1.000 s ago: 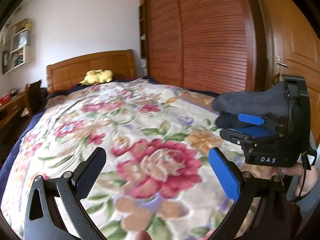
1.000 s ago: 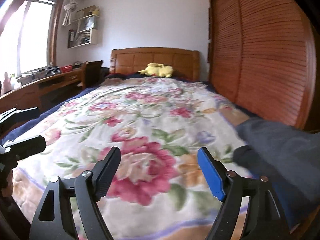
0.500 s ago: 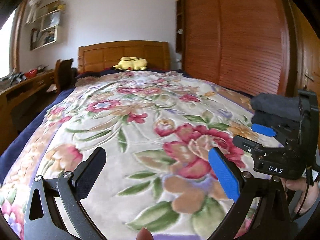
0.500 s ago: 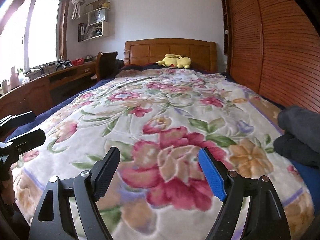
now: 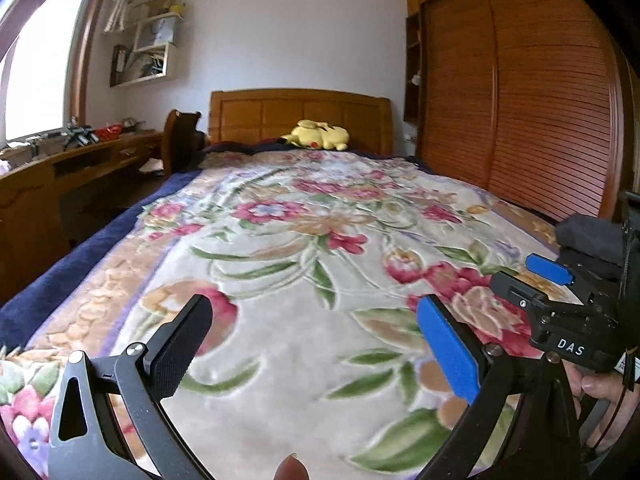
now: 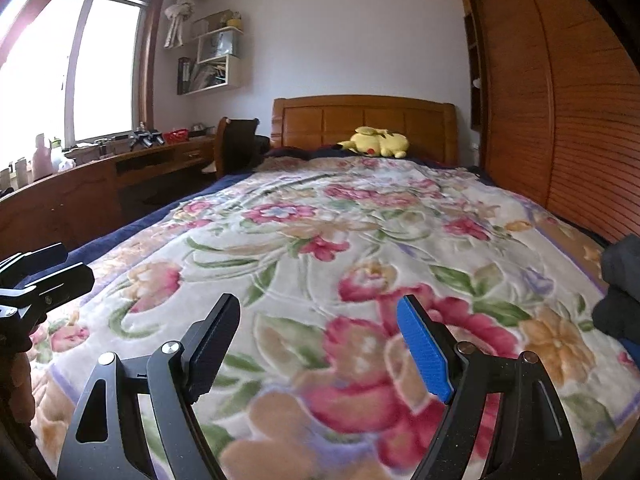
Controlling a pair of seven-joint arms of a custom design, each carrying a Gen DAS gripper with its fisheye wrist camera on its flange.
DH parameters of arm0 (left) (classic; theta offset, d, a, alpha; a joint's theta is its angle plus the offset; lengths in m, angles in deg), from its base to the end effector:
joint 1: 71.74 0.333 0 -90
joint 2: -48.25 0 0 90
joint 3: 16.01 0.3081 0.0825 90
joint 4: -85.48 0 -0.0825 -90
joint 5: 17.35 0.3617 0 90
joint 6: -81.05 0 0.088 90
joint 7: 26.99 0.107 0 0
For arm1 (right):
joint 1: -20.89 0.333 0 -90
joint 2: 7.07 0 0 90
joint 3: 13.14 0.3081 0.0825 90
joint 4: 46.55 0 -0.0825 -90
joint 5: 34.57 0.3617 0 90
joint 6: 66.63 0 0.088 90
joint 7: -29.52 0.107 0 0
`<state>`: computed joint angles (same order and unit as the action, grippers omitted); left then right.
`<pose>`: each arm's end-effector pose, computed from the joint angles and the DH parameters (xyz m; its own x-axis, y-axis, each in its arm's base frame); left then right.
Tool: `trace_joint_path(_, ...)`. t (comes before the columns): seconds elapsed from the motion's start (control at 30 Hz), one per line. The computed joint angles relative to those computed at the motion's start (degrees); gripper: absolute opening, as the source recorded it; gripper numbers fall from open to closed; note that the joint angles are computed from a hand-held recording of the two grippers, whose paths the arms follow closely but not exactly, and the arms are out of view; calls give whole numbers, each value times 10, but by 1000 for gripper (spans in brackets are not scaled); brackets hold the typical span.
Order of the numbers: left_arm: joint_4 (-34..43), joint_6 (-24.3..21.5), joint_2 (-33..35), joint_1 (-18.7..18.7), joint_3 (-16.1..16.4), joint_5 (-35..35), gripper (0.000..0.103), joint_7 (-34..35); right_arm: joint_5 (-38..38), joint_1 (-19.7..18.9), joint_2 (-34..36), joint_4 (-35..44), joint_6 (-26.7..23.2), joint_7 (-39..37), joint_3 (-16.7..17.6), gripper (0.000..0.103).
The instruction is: Fold large clothes
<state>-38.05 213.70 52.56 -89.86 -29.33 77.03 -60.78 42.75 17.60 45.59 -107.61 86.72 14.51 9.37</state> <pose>0.4806 -0.2699 0.3950 0.3655 -0.9299 0.0410 -0.3427 -0.1754 -0.9229 0.7783 0.1094 0.3557 0.7100 -0.7042 0.0015 -0.1864 -0.1900 -0.9639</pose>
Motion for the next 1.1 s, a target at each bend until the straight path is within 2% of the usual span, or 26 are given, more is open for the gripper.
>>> trace_joint_path(0.1,-11,-4,-6,2,2,5,102,-8,3,9,33,33,3,-21,13,82)
trace_joint_path(0.3,-28,-25,-12,3,-1,6,102,-15,30,0,44,34,-18,-58,31,82)
trace_joint_path(0.5,-28,-42,-2,-1,-5,2,102,-11,94,-4,55,36,14,-161,47,82)
trace_joint_path(0.63,-24,-39,4,-3,-3,-1,102,-13,79,10,72,61,21,-136,32,82)
trace_joint_path(1.1,-16,-46,13,-12,-1,-3,102,-9,85,6,69,54,33,-138,43,82)
